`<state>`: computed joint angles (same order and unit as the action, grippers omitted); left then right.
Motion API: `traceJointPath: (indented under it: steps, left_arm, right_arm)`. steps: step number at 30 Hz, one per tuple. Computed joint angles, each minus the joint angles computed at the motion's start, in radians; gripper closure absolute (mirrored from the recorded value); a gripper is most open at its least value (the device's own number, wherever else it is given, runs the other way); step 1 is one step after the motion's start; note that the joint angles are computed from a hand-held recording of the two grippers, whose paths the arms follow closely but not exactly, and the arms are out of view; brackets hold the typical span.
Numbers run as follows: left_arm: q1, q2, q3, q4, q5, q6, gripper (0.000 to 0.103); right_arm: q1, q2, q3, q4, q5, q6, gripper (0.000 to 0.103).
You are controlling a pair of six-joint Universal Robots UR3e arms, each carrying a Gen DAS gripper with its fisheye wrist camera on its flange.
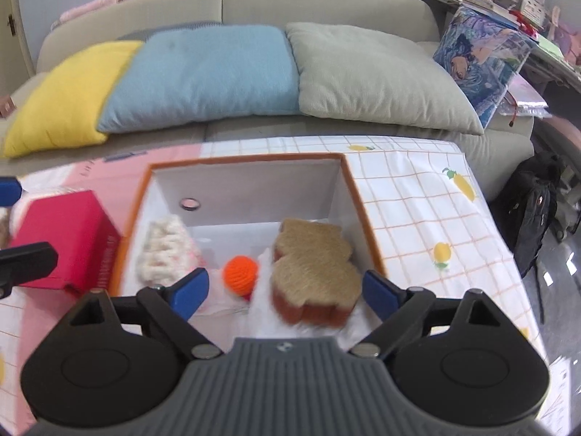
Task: Organize soft objects
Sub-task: 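Open both tools to drop the crocheted item and coir pad into the box, then lift both open tools away from the box toward the brown plush towel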
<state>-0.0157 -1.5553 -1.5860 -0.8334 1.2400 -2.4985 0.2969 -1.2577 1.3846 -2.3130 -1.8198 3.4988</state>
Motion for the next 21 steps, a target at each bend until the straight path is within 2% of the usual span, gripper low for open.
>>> traceJointPath:
  steps: [6,10,14,16,19,21]
  left_arm:
    - [0.220,0.305,-0.205,-0.088,-0.177,0.065,0.038]
    - [0.442,0.492,-0.269,-0.285,-0.312,0.163,0.038]
    - [0.703,0.661,-0.284,-0.587,-0.439,0.343,0.038]
    - [0.855,0.739,-0.266,-0.795,-0.500,0.469,0.038]
    - [1.092,0.813,-0.190,-1.175,-0.566,0.728,0.038]
    - [1.198,0.813,-0.136,-1.362,-0.554,0.873,0.038]
  right_arm:
    - [0.128,-0.070,0.043,-0.006,-0.033,0.161,0.010]
    - [0.221,-0.077,0.037,-0.003,-0.061,0.271,0.010]
    - [0.311,-0.057,0.002,0.009,-0.093,0.342,0.010]
    - [0.355,-0.037,-0.028,0.026,-0.111,0.366,0.010]
    - [0.406,-0.009,-0.069,0.050,-0.120,0.390,0.010]
    - [0.432,0.013,-0.103,0.074,-0.114,0.402,0.010]
